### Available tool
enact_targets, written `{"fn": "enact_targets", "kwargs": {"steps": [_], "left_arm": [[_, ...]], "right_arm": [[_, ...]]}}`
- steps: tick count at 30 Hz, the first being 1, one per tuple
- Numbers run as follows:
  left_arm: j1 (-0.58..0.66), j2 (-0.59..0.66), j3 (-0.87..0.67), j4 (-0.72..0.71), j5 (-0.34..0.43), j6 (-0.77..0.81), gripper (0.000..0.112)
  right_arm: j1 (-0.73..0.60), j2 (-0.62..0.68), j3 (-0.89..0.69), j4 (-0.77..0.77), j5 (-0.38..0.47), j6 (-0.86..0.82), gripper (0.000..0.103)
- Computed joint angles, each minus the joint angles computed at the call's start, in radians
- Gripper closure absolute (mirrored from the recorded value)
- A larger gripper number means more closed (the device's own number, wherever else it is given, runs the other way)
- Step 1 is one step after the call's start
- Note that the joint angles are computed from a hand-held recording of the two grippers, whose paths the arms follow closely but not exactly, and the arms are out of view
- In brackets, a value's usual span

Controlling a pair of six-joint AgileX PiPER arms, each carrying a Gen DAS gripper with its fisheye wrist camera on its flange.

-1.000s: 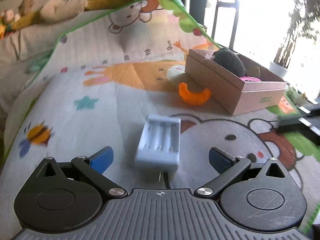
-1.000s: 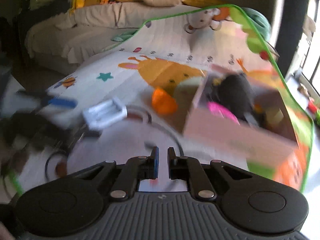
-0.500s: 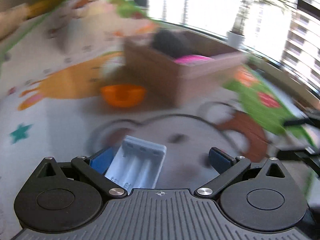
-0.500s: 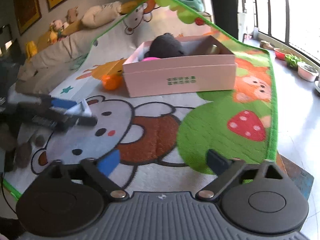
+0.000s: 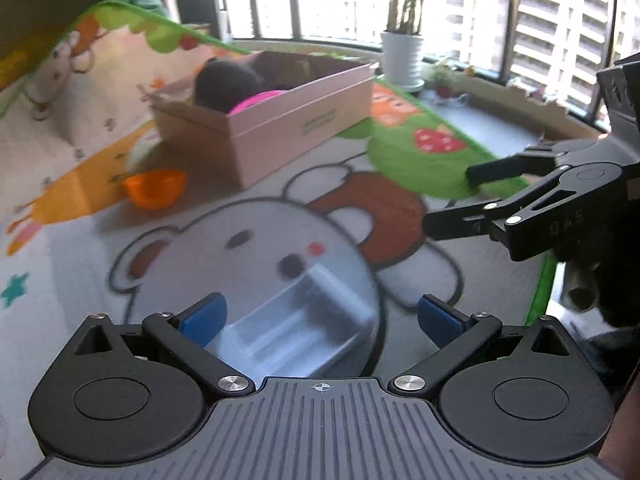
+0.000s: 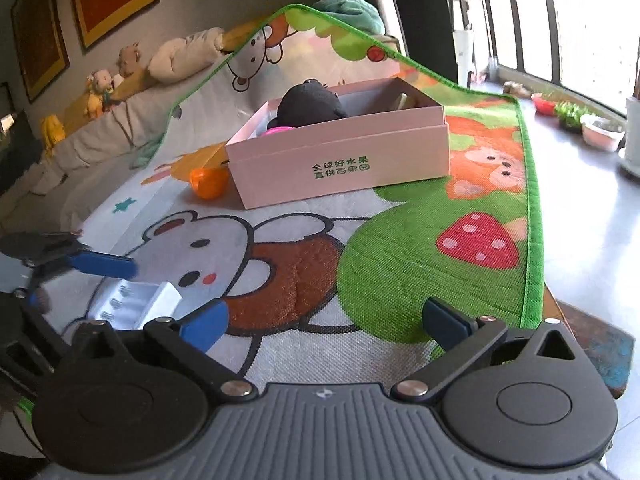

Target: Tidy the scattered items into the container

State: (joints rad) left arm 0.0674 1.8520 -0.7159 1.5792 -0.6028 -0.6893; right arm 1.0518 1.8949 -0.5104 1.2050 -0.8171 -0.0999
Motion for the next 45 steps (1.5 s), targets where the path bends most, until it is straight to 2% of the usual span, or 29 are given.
{"fn": "enact_targets", "kwargs": {"steps": [4, 6, 11, 12, 14, 16, 18, 20, 22, 24, 28, 32, 35, 36, 37, 39, 41, 45], "left_arm": [[0.037, -0.040, 0.060, -0.114, 0.033, 0.094, 0.009], [0.049, -0.052, 0.083, -0.167, 0.048, 0.099, 0.009], [0.094, -0.036, 0.084, -0.082, 0.013, -0.013, 0.009], [0.091, -0.033, 0.081, -0.116, 0.023, 0.019, 0.009], [0.085, -0.026, 0.063, -0.195, 0.037, 0.075, 0.009], [0.091, -0.004, 0.003, -0.259, 0.027, 0.056, 0.009], [0.084, 0.035, -0.074, -0.320, 0.012, 0.012, 0.009], [0.072, 0.087, -0.168, -0.286, -0.019, -0.055, 0.009], [0.048, 0.150, -0.282, -0.179, -0.039, -0.148, 0.009], [0.014, 0.204, -0.365, -0.148, -0.024, -0.188, 0.009], [-0.050, 0.293, -0.473, -0.186, 0.056, -0.173, 0.009], [-0.068, 0.354, -0.548, -0.141, 0.067, -0.263, 0.009], [-0.075, 0.367, -0.559, -0.156, 0.076, -0.248, 0.010], [-0.076, 0.368, -0.559, -0.164, 0.076, -0.237, 0.013], [-0.076, 0.369, -0.558, -0.166, 0.074, -0.230, 0.024], [-0.077, 0.370, -0.560, -0.163, 0.079, -0.228, 0.038], [-0.080, 0.373, -0.556, -0.199, 0.087, -0.195, 0.038], [-0.077, 0.368, -0.539, -0.247, 0.083, -0.153, 0.049]], "right_arm": [[0.076, 0.101, -0.097, 0.175, -0.076, -0.200, 0.000], [0.083, 0.107, -0.098, 0.183, -0.087, -0.189, 0.000], [0.064, 0.081, -0.108, 0.210, -0.051, -0.241, 0.000], [0.052, 0.061, -0.114, 0.220, -0.022, -0.266, 0.000], [0.031, 0.014, -0.096, 0.119, 0.045, -0.223, 0.000], [0.045, 0.007, -0.099, 0.029, 0.056, -0.180, 0.000], [0.071, 0.044, -0.162, 0.054, 0.051, -0.278, 0.000], [0.081, 0.089, -0.234, 0.115, 0.048, -0.401, 0.000], [0.082, 0.112, -0.273, 0.164, 0.041, -0.465, 0.000], [0.071, 0.109, -0.269, 0.175, 0.044, -0.456, 0.000], [0.055, 0.100, -0.244, 0.243, 0.023, -0.444, 0.000], [0.047, 0.090, -0.201, 0.203, 0.024, -0.368, 0.000], [0.053, 0.105, -0.206, 0.198, 0.005, -0.352, 0.000], [0.056, 0.108, -0.205, 0.195, -0.001, -0.346, 0.000], [0.058, 0.110, -0.203, 0.190, -0.006, -0.337, 0.000], [0.062, 0.114, -0.200, 0.186, -0.014, -0.327, 0.000], [0.066, 0.117, -0.202, 0.186, -0.021, -0.323, 0.000], [0.076, 0.130, -0.193, 0.165, -0.044, -0.291, 0.000]]}}
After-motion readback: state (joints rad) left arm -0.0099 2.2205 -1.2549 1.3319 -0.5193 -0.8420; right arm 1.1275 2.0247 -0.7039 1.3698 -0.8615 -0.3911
